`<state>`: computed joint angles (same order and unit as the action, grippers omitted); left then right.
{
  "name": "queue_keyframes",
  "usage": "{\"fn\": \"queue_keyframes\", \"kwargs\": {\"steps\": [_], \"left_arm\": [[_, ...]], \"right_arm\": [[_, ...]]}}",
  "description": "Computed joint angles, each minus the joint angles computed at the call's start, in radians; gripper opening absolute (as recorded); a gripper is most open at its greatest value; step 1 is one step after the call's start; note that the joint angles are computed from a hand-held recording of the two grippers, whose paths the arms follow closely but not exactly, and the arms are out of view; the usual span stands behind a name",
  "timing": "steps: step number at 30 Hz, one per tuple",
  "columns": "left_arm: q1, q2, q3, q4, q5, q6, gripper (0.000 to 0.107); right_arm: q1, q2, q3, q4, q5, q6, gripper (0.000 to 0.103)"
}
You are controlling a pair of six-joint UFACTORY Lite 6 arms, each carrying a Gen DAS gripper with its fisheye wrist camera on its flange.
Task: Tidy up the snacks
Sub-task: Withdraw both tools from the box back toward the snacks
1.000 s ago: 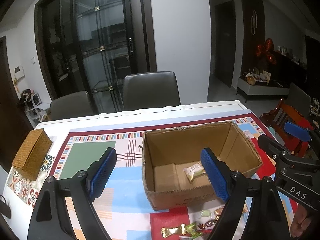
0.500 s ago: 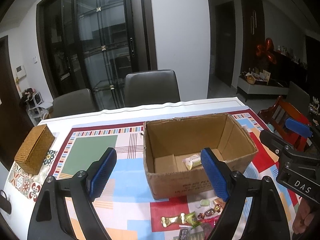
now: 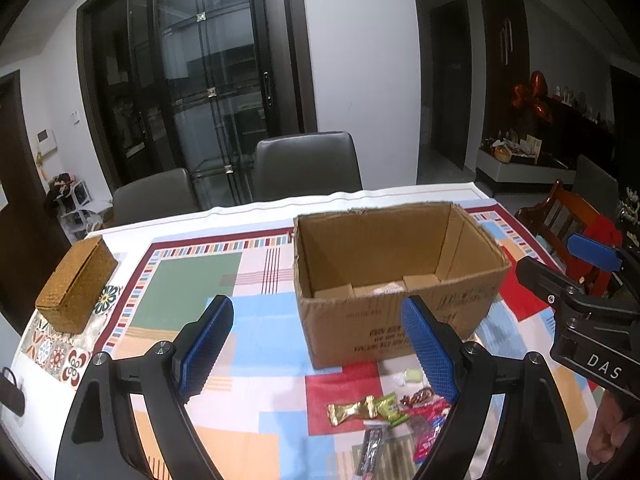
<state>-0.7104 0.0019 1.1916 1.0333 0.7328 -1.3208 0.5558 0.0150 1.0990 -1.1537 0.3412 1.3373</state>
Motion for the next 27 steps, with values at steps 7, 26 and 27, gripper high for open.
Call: {"fn": "queue_keyframes", "kwargs": {"steps": [7,26,27], "left_arm": [[-0.038,-0.068,-0.119,0.034,0.019,-0.080,0.086],[-0.199,-0.174,-0.373,0.132,0.074,-0.300,0.086],[-0.206,-0.173,-0.378,0.135,0.077,-0.306,0.086]], "right_arm": [[0.041,-0.056,-0.095,-0.074,0.014,0.086,0.078],[0.113,-0.112,-0.260,-0.177,0.007,0.244,0.078],[0.115,-0.112,-0.266,-0.182,0.007,0.252,0.078]]}}
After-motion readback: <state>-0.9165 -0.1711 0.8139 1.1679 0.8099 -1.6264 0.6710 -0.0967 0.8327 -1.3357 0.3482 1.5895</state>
